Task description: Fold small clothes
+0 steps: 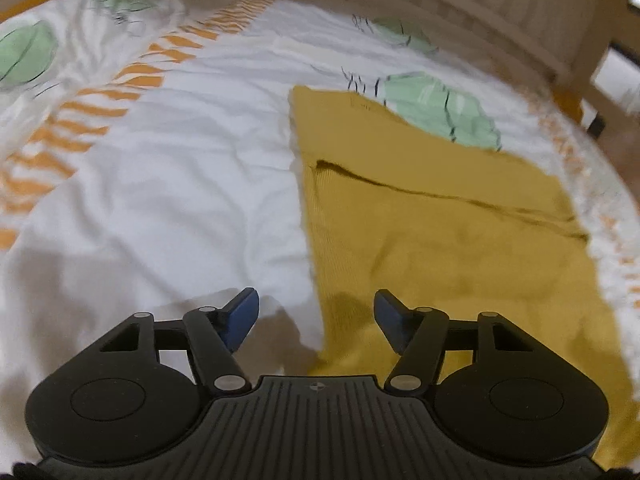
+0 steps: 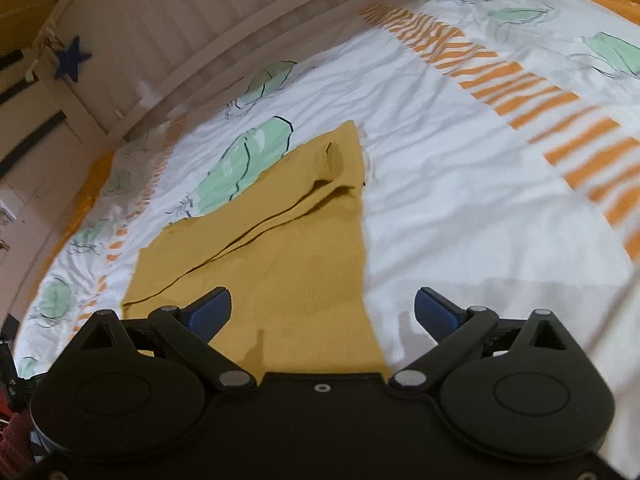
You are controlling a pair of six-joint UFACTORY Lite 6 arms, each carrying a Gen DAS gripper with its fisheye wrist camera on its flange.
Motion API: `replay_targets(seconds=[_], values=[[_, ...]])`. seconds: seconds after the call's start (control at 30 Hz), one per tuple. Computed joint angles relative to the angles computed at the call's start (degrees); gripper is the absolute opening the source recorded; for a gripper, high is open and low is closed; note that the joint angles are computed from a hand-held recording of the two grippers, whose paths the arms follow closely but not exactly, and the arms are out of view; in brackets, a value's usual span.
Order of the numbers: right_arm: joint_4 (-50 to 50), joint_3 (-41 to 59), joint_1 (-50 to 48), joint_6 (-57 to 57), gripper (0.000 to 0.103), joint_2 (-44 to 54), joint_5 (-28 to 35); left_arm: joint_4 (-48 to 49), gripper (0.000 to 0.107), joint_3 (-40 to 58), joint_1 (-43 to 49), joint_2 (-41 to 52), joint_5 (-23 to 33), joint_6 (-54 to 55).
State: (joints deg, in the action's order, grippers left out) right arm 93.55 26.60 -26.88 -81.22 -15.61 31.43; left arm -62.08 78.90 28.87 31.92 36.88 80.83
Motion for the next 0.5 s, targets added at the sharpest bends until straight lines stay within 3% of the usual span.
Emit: replay_targets(seconds=[0.17,0.4,0.5], values=[[-13.6,-7.3,-2.5,10.9,0.099,-16.2,2.0,-1.8,0.063,-12.4,8.1,-15.4,6.4,6.2],[-33.5,-15.1,-9.0,27.7,0.103,-44.0,9.9,0.9,0.063,-22.4,21.0,-31.2,20.2,10.5],[-41.6,-17.2,-9.3,34.8,0.103,-55.8,12.8,0.7,0.063,-26.8,23.7,-35.7,20.6,13.0]])
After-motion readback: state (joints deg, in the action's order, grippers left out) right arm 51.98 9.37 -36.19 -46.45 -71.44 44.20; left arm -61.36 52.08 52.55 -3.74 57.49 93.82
